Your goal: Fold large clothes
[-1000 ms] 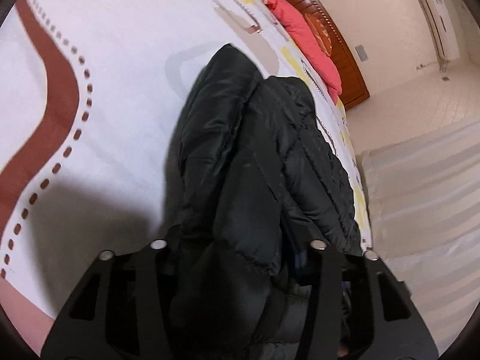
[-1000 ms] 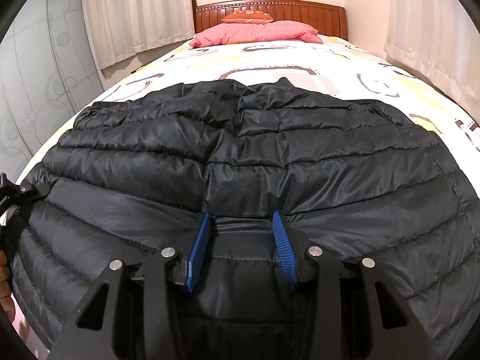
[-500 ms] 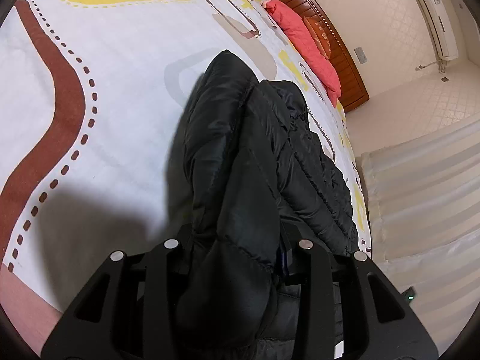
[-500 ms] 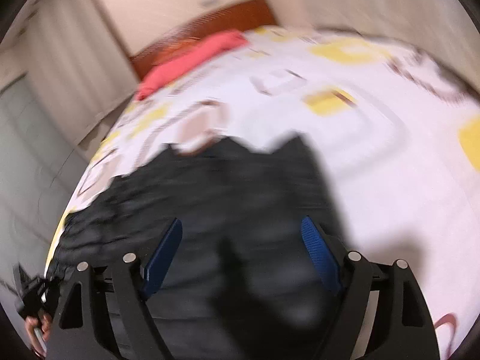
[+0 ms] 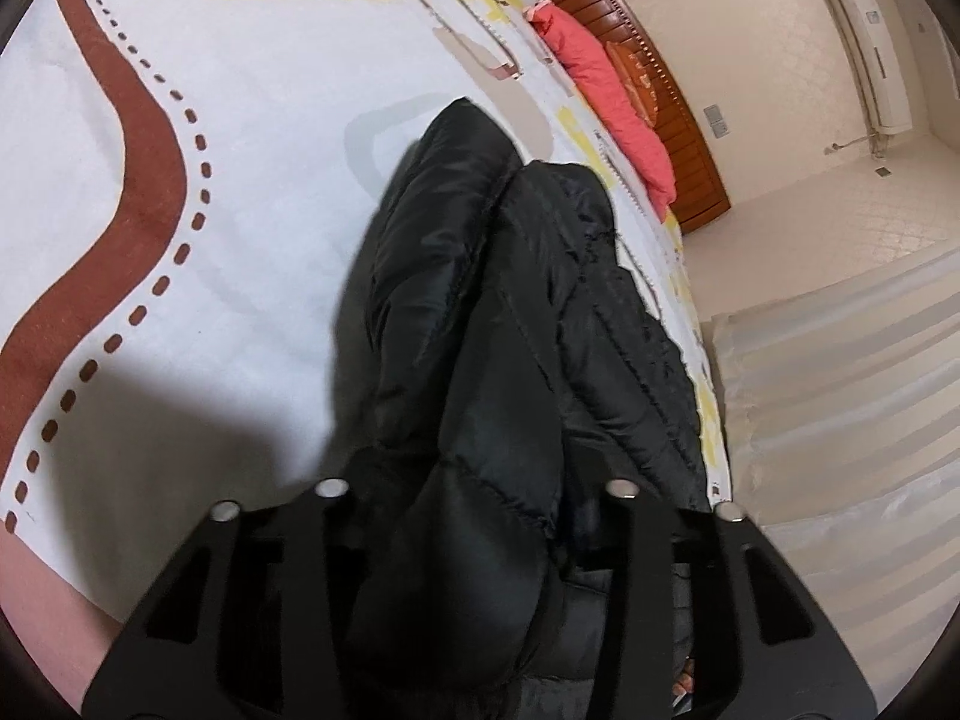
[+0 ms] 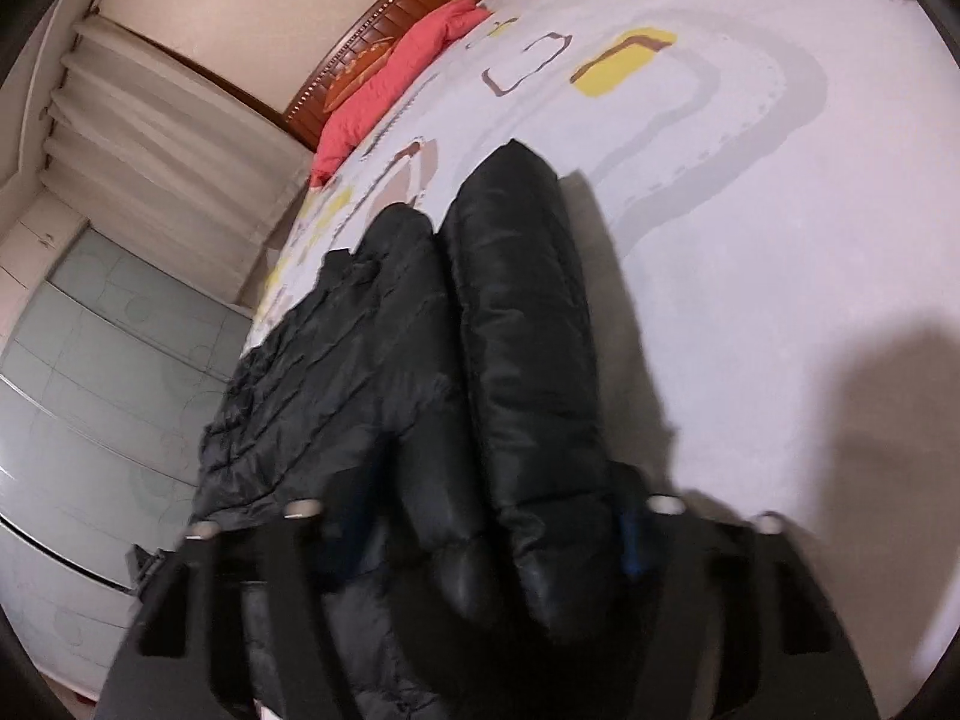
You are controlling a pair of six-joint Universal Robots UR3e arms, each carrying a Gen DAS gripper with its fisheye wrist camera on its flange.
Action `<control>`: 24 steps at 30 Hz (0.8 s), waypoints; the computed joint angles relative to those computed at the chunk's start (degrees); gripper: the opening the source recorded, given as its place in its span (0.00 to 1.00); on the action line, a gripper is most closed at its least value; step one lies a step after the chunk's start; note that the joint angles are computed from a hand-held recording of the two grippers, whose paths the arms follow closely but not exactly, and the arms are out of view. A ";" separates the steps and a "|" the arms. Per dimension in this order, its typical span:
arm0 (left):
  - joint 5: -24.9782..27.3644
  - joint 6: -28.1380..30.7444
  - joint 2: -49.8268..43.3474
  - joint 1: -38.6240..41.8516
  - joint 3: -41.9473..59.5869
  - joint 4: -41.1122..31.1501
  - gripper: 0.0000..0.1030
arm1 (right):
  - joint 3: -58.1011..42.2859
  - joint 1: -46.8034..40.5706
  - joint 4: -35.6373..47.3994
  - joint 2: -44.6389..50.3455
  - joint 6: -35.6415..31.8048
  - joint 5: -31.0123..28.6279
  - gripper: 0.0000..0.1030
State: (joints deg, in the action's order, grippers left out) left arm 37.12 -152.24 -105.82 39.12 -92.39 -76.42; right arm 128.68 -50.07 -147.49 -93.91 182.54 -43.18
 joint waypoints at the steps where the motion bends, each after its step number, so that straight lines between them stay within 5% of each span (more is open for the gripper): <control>1: -0.09 -0.47 0.63 -0.09 -0.45 0.75 0.32 | -0.22 1.07 -2.71 1.56 2.45 0.29 0.41; 6: -2.64 -2.80 5.31 -0.08 -2.59 1.53 0.26 | -1.99 5.45 -12.39 6.01 9.77 -2.95 0.33; 17: -9.26 -1.59 17.81 -6.42 -0.58 -9.20 0.25 | 3.84 2.93 -18.03 5.71 9.56 -1.13 0.33; 24: -6.61 -15.20 19.29 -18.75 -4.37 7.80 0.25 | 7.07 -0.38 -15.14 1.87 6.79 2.01 0.33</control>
